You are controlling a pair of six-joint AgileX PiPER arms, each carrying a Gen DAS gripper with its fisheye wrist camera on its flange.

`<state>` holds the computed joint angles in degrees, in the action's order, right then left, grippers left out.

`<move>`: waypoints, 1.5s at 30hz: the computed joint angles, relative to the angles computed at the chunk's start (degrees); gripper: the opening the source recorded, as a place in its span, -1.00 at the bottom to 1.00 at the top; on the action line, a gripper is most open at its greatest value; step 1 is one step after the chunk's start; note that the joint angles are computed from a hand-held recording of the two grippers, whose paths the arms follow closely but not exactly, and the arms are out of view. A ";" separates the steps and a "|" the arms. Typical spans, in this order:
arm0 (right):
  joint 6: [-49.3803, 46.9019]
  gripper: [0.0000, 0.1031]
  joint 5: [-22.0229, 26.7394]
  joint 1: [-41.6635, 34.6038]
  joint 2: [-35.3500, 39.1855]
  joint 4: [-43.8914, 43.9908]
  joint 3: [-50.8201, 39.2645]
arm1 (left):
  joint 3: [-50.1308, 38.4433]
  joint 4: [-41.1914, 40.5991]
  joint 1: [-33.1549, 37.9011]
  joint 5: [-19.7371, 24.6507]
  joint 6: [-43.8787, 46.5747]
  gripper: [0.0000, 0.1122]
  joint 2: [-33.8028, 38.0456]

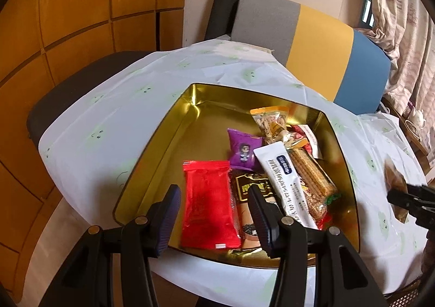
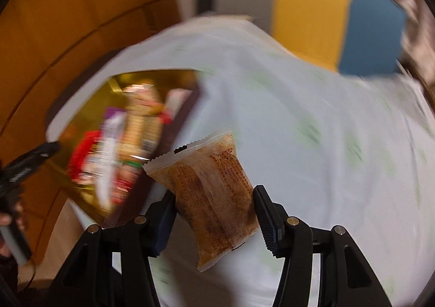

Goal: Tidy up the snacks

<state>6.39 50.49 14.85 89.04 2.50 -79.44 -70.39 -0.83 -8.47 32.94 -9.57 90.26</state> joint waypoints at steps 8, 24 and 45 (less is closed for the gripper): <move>-4.74 0.08 4.43 14.44 13.73 1.06 -18.58 | 0.77 -1.08 2.30 -0.59 0.89 -0.08 -0.20; -1.57 0.58 4.32 15.34 24.64 -0.59 -28.26 | 1.44 0.77 0.66 -1.37 0.29 -0.08 0.81; 6.40 -0.28 -0.69 19.09 20.92 -11.99 -20.50 | 2.28 10.12 -4.33 -1.33 -8.08 -0.08 -2.13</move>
<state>12.79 49.80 33.93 109.96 -9.50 -99.94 -68.11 9.29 -12.80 31.61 -17.65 88.12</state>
